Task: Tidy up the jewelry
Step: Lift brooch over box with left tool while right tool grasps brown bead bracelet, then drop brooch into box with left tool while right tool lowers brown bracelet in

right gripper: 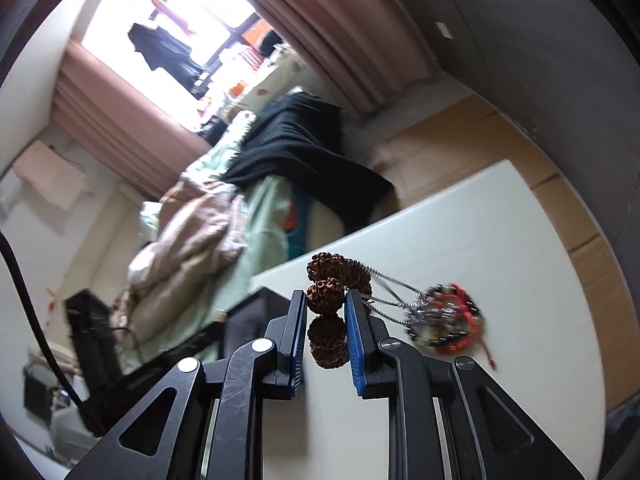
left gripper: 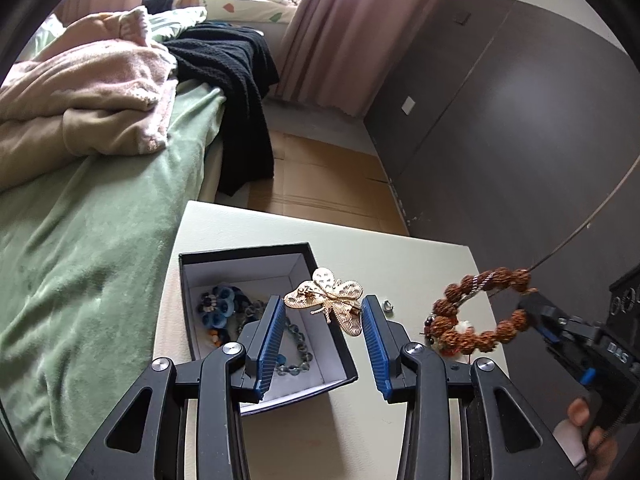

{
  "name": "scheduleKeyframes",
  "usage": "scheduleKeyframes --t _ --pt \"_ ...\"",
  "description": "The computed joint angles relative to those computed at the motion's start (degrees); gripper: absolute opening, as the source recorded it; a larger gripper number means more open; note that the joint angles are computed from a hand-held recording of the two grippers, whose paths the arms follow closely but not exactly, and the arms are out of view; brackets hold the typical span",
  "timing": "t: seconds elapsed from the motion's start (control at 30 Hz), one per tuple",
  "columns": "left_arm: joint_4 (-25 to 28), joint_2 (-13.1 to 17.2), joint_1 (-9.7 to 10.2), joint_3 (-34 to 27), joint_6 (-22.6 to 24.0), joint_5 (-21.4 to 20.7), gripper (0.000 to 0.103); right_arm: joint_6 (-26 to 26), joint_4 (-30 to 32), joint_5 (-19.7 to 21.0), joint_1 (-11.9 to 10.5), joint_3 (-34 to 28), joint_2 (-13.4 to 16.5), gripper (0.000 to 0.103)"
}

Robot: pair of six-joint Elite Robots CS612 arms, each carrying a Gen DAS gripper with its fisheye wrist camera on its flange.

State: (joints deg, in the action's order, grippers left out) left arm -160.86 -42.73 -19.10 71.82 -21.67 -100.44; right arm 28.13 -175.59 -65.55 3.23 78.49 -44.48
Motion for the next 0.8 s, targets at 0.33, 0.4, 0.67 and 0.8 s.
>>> scheduleKeyframes --t 0.33,0.4,0.67,0.8 --pt "-3.45 -0.25 1.10 0.84 -5.99 -0.31 0.071 2.19 -9.34 5.35 0.54 -0.98 0.97 0.021" --pt "-3.95 -0.32 1.28 1.04 -6.89 -0.08 0.071 3.14 -10.71 6.80 0.65 -1.64 1.46 0.021" --pt "-5.74 -0.65 1.96 1.75 -9.09 1.26 0.071 2.35 -9.57 9.18 1.84 -4.46 3.07 0.021" --pt "-6.37 -0.70 2.36 1.96 -10.77 1.80 0.073 1.26 -7.52 9.84 2.55 -5.69 3.84 0.021"
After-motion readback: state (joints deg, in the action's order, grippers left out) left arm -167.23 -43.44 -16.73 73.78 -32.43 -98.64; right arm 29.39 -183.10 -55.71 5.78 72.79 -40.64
